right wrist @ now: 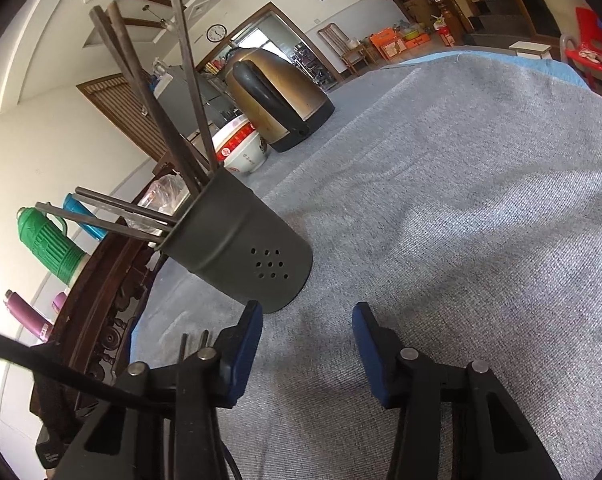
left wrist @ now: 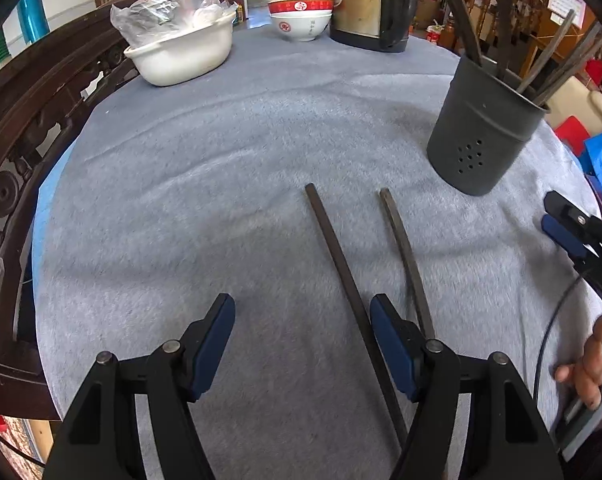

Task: Organize utensils

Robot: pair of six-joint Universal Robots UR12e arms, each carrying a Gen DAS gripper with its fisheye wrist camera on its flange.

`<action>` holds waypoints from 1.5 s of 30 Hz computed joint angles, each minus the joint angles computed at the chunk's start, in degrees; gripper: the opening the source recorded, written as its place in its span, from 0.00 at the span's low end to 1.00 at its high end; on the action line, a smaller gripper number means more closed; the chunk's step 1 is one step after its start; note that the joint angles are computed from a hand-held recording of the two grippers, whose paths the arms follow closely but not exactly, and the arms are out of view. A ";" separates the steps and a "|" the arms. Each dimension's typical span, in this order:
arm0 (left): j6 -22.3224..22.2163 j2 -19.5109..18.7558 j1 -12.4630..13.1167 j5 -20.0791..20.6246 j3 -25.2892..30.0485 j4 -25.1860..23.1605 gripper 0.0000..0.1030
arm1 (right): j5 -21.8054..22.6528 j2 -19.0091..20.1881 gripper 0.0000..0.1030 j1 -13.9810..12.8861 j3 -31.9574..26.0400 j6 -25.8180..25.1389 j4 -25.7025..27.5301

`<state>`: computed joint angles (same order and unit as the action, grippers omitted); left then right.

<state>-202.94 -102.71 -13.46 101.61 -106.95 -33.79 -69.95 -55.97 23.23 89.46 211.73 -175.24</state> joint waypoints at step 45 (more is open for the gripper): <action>0.20 5.16 3.00 -7.48 -5.27 2.20 0.69 | -7.47 4.19 0.12 9.29 -14.87 -31.74 26.94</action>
<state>-202.73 -97.55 -10.46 94.13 -112.23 -31.59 -77.42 -51.78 32.53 74.59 179.99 -148.30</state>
